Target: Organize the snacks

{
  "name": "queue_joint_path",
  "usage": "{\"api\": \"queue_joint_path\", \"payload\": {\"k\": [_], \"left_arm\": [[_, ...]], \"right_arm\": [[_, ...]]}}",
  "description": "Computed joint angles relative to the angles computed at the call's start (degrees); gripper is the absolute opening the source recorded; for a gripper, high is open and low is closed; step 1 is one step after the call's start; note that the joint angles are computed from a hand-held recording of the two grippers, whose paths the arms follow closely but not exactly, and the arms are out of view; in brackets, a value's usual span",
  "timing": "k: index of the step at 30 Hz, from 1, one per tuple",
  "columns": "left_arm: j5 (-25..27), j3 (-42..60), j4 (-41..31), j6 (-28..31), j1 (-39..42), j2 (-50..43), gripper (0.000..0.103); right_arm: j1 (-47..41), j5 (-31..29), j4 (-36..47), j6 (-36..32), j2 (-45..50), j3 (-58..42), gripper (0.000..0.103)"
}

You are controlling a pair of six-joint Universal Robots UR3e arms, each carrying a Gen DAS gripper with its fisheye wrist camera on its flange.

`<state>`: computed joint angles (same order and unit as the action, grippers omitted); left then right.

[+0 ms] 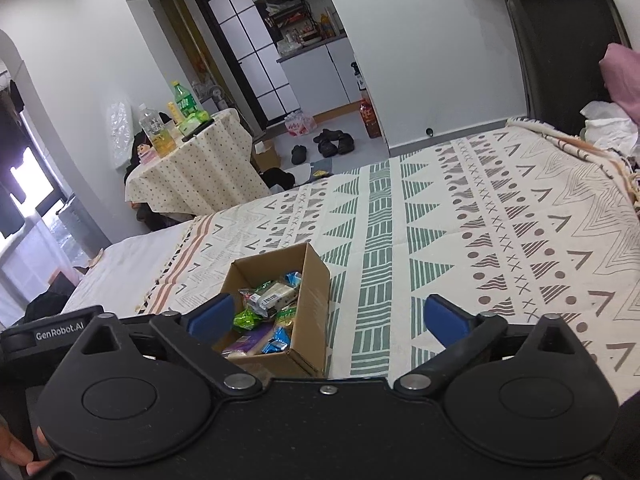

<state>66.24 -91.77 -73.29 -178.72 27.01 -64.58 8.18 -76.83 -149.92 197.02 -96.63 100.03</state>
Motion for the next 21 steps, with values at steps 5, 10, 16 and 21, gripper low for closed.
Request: {"api": "queue_joint_path", "payload": {"k": [5, 10, 16, 21], "left_arm": [[-1.7, -0.4, -3.2, 2.9, 2.3, 3.6, 0.098], [-5.2, 0.4, -9.3, 7.6, 6.3, 7.1, 0.098], [-8.0, 2.2, -15.7, 14.6, 10.5, 11.1, 0.103], [-12.5, 4.6, -24.7, 23.7, 16.3, 14.8, 0.103]], "right_arm": [[0.1, -0.5, 1.0, -0.5, -3.0, 1.1, 0.103], [0.5, -1.3, 2.1, -0.8, -5.9, 2.3, 0.103], [0.6, -1.4, 3.7, -0.5, -9.7, 4.0, 0.103], [1.7, -2.9, 4.4, 0.1, -12.4, 5.0, 0.103]]}}
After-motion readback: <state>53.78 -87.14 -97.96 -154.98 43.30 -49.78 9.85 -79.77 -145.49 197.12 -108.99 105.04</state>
